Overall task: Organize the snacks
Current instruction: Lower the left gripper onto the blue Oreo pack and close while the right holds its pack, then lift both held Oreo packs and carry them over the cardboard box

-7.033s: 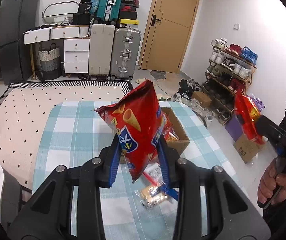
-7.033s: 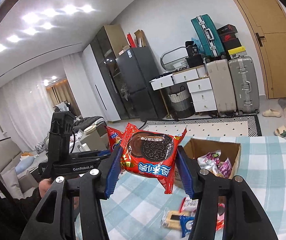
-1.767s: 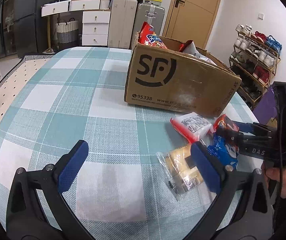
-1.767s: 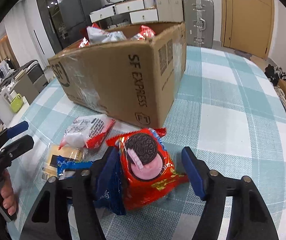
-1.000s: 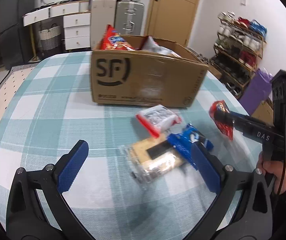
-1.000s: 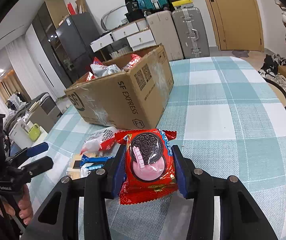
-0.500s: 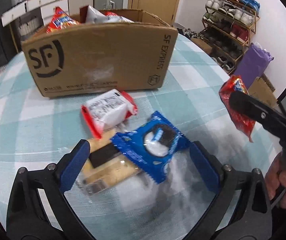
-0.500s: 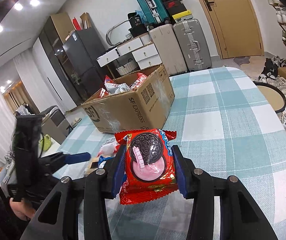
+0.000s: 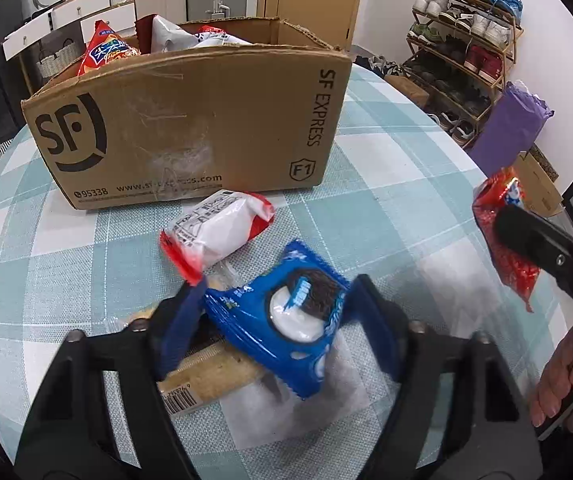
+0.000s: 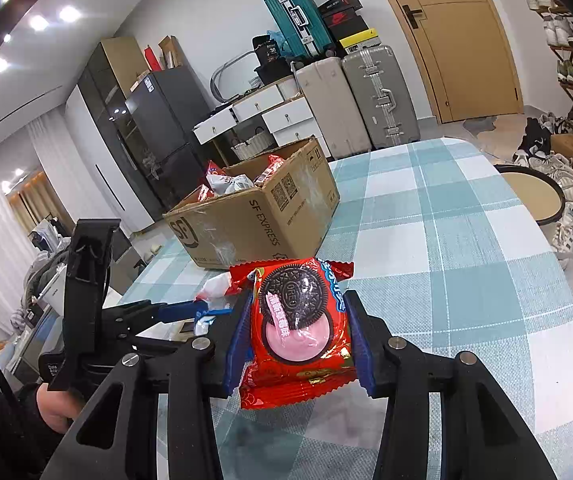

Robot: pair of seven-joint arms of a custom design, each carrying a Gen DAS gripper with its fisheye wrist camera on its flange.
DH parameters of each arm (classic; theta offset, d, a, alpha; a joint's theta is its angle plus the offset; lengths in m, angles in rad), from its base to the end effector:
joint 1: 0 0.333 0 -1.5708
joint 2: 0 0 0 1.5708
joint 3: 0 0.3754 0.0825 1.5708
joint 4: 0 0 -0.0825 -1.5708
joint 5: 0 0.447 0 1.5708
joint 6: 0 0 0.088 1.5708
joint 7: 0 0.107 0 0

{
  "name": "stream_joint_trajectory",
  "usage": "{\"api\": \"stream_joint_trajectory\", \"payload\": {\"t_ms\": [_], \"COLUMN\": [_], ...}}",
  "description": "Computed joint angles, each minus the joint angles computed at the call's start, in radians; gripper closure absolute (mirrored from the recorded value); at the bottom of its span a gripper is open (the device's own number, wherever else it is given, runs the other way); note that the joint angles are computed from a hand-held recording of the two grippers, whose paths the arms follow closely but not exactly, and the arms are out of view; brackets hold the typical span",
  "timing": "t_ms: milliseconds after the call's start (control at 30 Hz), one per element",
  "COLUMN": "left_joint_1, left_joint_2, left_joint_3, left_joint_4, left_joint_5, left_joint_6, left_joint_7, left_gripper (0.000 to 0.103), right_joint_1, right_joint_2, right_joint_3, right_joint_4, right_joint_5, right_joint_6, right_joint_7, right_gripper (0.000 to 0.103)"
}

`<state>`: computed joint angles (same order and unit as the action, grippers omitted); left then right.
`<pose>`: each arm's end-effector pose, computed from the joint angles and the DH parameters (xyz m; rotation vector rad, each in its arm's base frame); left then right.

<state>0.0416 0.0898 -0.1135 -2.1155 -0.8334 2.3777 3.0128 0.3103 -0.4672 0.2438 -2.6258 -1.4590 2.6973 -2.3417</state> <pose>0.6297 -0.0520 0.4138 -0.8954 2.7512 -0.9614 0.3548 0.2603 0.4451 -1.0459 1.8997 -0.6736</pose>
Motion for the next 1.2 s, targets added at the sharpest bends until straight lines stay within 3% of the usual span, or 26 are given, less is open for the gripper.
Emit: {"api": "stream_joint_trajectory", "payload": {"t_ms": [33, 100, 167, 433, 933, 1067, 1200], "left_joint_1": [0.001, 0.007, 0.013, 0.031, 0.110, 0.122, 0.142], "left_joint_2": [-0.002, -0.002, 0.001, -0.012, -0.093, -0.130, -0.147], "left_joint_3": [0.000, 0.005, 0.010, 0.023, 0.087, 0.099, 0.122], "left_joint_4": [-0.001, 0.006, 0.015, 0.017, 0.029, 0.005, 0.012], "left_joint_5": [-0.004, -0.007, 0.007, 0.021, -0.073, -0.117, -0.143], "left_joint_6": [0.000, -0.031, -0.067, -0.116, -0.267, -0.213, -0.247], "left_joint_7": [0.002, 0.010, -0.007, -0.014, 0.098, 0.138, 0.168], "left_gripper": [0.044, 0.060, 0.062, 0.063, 0.063, 0.063, 0.063], "right_joint_1": [0.000, 0.003, 0.006, 0.013, 0.029, 0.039, 0.052], "right_joint_2": [0.001, 0.000, -0.005, -0.012, -0.007, 0.004, 0.023], "right_joint_3": [0.000, 0.002, 0.005, 0.018, 0.053, 0.061, 0.068], "right_joint_4": [0.001, 0.001, 0.001, 0.005, 0.078, 0.106, 0.143], "right_joint_5": [-0.003, 0.007, 0.015, 0.058, 0.066, 0.066, 0.091], "right_joint_6": [0.002, -0.004, -0.010, -0.032, -0.036, -0.038, -0.049], "right_joint_7": [0.003, -0.007, -0.012, -0.044, -0.070, -0.077, -0.120], "right_gripper": [0.058, 0.058, 0.058, 0.058, 0.058, 0.058, 0.058]}}
